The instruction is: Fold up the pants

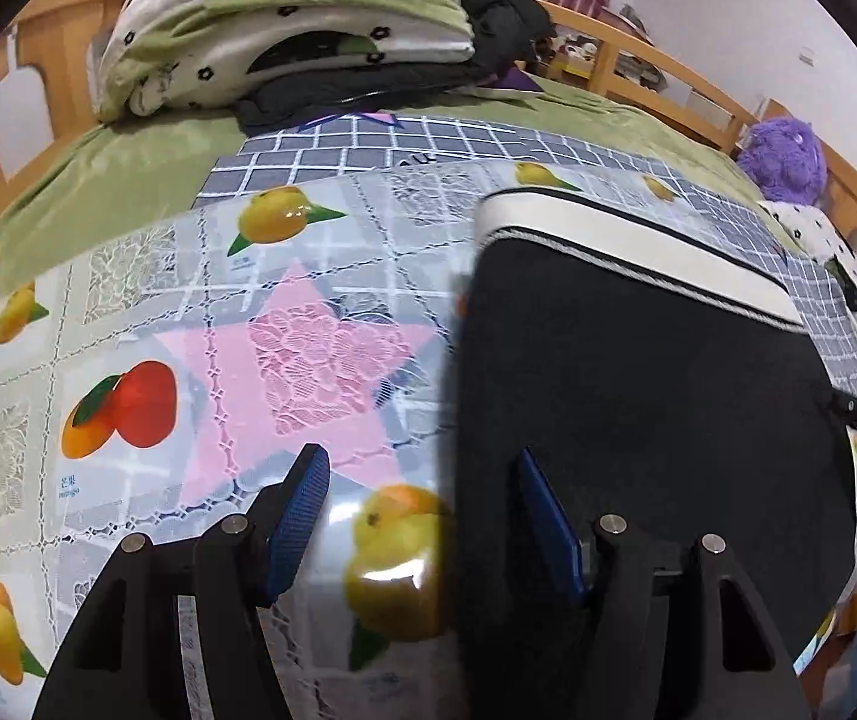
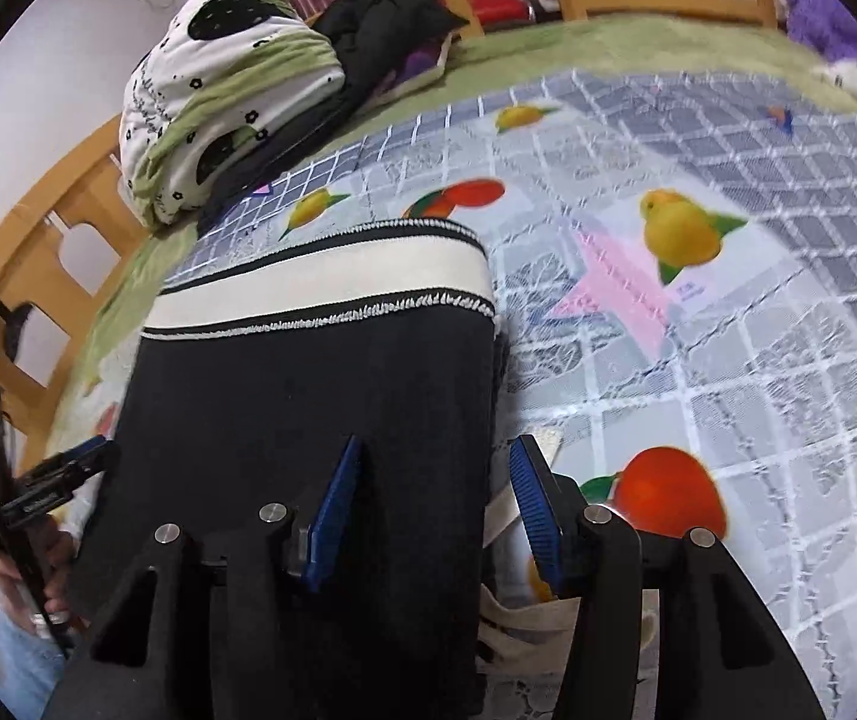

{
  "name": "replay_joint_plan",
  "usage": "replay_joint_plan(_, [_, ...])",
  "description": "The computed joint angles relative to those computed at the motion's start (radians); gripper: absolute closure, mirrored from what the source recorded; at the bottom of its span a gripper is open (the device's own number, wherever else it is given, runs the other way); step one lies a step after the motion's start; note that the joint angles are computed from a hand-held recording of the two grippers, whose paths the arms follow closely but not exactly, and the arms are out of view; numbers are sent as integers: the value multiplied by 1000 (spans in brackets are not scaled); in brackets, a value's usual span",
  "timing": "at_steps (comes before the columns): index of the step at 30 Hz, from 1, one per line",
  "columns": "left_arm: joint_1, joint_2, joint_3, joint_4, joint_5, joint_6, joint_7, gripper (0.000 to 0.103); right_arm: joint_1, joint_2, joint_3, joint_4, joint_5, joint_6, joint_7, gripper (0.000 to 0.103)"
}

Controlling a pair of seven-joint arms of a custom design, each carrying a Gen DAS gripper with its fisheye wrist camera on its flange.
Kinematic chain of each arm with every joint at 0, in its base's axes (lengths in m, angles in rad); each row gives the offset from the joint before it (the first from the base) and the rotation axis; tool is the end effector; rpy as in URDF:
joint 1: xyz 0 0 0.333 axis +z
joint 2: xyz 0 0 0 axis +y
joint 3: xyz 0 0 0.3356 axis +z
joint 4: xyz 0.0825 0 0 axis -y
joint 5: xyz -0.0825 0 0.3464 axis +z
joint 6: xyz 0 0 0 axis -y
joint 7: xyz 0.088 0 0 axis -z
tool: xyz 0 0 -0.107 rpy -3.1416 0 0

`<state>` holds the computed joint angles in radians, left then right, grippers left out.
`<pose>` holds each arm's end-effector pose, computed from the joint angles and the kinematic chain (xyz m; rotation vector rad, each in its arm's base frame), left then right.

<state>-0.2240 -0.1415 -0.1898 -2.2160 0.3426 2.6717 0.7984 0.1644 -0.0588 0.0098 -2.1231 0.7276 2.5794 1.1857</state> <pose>0.4612 -0.2186 0.5398 -1.9783 1.8025 -0.7236 0.5279 0.0812 0.5278 -1.7419 1.6828 -0.0564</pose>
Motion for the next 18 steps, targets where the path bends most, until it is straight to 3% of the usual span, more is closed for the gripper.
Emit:
replay_joint_plan(4, [-26, 30, 36, 0, -183, 35, 148, 40, 1, 34, 1, 18, 20, -19, 2, 34])
replay_joint_plan(11, [-16, 59, 28, -14, -286, 93, 234, 39, 13, 54, 10, 27, 49, -4, -26, 34])
replay_joint_plan(15, [-4, 61, 16, -20, -247, 114, 209, 40, 14, 63, 12, 39, 39, -6, -18, 37])
replay_joint_plan(18, [-9, 59, 20, -26, -273, 129, 234, 49, 24, 47, 19, 19, 5, 36, -12, 41])
